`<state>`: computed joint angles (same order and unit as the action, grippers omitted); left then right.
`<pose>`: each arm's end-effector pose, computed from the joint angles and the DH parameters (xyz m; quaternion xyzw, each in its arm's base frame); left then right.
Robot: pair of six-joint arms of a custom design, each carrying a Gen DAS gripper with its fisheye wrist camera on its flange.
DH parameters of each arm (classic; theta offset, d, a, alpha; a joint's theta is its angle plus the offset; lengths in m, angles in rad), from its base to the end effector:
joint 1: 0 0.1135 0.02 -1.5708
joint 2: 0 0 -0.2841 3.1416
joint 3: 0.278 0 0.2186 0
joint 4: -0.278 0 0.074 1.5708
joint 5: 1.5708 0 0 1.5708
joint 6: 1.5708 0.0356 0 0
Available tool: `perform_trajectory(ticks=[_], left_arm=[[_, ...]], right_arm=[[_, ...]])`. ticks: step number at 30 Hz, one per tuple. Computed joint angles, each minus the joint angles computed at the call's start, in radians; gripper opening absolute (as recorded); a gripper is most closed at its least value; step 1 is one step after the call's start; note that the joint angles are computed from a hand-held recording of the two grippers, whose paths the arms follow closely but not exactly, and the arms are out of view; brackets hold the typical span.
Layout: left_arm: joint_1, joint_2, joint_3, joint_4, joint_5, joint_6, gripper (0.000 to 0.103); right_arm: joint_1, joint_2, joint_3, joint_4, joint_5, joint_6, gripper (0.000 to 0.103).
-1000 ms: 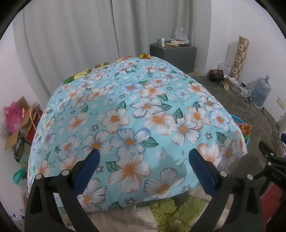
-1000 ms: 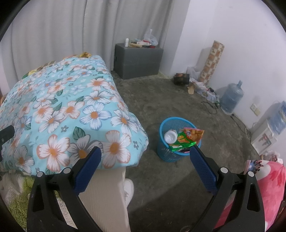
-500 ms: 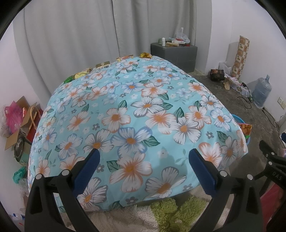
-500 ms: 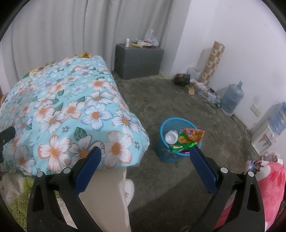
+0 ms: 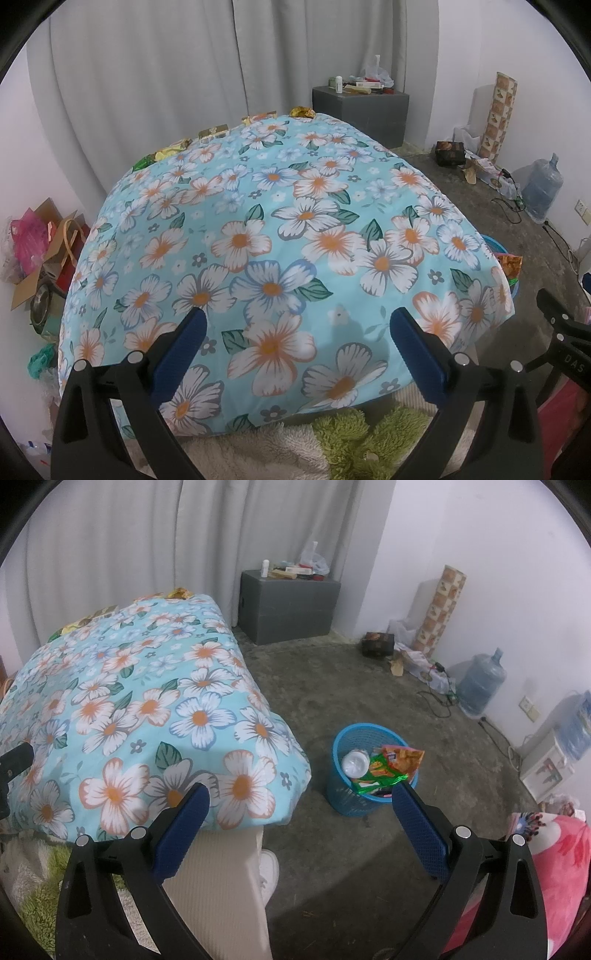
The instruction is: Collect trash
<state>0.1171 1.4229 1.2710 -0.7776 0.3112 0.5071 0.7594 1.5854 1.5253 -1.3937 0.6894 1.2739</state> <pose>0.2590 0.0195 0.3355 0.2296 0.9103 -0.0444 0.3415 0.1965 0.1553 0.3441 0.2582 0.9036 -0.1307 0.3158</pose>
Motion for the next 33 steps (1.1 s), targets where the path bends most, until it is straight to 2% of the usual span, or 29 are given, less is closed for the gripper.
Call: perform_trajectory(ticks=[33], left_arm=[[-0.001,0.009,0.016,-0.009,-0.001,0.002,0.097]], right_arm=[[-0.005,0.014,0.025,-0.010,0.004,-0.003,0.095]])
